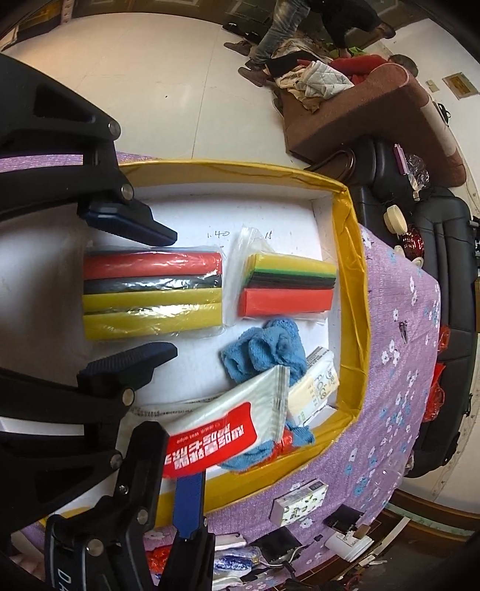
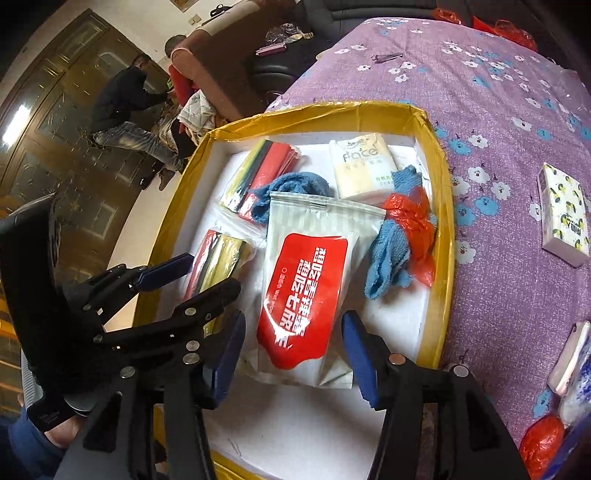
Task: Organize soft objects
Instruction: 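Lower the sponge stack and wet-wipe pack into the tray and open both grippers, then move both grippers back over the pile of soft items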
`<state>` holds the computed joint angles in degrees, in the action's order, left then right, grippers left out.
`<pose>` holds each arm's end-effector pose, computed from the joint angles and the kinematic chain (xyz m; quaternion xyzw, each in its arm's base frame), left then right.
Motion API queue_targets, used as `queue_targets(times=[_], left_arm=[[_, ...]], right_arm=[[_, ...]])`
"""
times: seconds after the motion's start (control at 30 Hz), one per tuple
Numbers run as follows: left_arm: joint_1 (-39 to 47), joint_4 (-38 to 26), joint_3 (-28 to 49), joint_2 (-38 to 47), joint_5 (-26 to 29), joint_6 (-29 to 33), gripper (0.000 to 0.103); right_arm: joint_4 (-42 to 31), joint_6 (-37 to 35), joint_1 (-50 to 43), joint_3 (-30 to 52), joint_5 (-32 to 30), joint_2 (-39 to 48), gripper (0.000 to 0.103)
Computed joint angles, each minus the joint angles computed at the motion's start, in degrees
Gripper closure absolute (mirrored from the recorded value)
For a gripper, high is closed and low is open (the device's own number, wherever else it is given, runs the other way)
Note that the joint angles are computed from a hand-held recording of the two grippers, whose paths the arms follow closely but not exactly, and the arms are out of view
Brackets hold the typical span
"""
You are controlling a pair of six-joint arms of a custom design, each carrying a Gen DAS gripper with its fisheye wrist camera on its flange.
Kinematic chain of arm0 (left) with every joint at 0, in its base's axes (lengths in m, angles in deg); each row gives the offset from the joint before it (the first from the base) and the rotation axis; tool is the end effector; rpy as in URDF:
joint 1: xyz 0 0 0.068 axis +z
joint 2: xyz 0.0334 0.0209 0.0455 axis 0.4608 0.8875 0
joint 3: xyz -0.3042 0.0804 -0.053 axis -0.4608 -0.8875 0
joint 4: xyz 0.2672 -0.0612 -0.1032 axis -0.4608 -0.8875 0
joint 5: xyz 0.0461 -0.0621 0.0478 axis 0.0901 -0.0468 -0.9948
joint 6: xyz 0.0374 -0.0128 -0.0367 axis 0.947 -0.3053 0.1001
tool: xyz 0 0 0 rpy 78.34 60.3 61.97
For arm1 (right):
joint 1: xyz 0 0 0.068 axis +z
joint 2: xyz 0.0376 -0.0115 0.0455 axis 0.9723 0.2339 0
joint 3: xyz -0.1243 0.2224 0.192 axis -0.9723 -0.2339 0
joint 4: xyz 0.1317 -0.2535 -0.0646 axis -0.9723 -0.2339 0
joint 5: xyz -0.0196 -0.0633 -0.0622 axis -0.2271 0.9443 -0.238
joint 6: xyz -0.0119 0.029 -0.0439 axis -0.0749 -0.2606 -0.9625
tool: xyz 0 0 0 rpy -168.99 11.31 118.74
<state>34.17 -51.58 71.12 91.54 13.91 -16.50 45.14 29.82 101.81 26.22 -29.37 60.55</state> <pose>0.2309 0.0245 0.1323 0.0669 0.9755 -0.0003 0.2097 0.2688 0.1417 0.1144 -0.1282 0.9519 0.2443 0.1334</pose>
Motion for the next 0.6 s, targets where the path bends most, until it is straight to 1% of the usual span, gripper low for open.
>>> queue_targets(times=[0.4,0.47,0.6], left_arm=[[-2.6,-4.1,-1.8,-8.2,-0.7,-3.8,0.048],[-3.9,-4.8,-2.3,-9.7,-1.3,-4.9,0.044],[-5.9,-6.1,-2.8,-11.9,-2.3,-6.4,0.043]], right_arm=[[-3.6,-2.9,-4.4,-4.9,-3.1,-9.8,0.044],[-4.3,-3.2,-5.1,-5.8,-3.7,-11.4,0.044],[-5.6,-3.9,-7.0,-7.4,-5.3,-14.1,0.044]])
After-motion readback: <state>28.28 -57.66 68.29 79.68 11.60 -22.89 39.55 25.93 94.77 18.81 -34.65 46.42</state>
